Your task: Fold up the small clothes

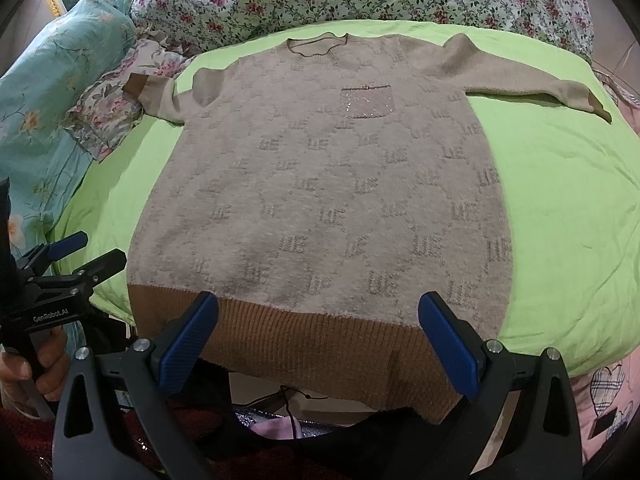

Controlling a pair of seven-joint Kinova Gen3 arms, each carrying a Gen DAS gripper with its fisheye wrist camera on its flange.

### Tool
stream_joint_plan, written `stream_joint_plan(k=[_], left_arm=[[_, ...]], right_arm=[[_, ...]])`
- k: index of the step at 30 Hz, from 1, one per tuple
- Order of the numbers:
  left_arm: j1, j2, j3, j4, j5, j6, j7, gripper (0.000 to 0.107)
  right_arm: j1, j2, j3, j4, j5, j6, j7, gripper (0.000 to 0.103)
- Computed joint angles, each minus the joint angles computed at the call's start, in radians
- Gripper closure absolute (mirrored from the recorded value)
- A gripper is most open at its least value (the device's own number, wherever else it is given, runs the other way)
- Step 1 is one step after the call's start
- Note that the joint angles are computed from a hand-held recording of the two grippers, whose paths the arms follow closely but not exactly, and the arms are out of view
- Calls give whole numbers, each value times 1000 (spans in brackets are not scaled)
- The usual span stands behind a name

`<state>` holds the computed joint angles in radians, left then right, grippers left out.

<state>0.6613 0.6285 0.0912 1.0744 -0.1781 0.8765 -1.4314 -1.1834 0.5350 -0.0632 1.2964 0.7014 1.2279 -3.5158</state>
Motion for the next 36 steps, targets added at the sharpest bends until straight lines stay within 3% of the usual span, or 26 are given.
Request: stream_joint_plan(k=[11,16,23,29,36], left_arm=[[1,1,-1,1,4,-9,-1,5],[-9,-2,7,25,19,-62,6,5],[-15,13,12,-6,37,-33,-6,5],[-13,30,9,-35,39,-21,-12,5],[-30,65,21,-92,67,-2,-33,5]], right_arm=[[11,13,-3,-42,-45,44,56,3],[20,14,-4,-52,-68,48,74,3],[35,-2,-14,-28,-76,9,54,3],[-19,6,28,16,31,3,-7,3],[-5,-43,13,110,83,-34,-101,3]])
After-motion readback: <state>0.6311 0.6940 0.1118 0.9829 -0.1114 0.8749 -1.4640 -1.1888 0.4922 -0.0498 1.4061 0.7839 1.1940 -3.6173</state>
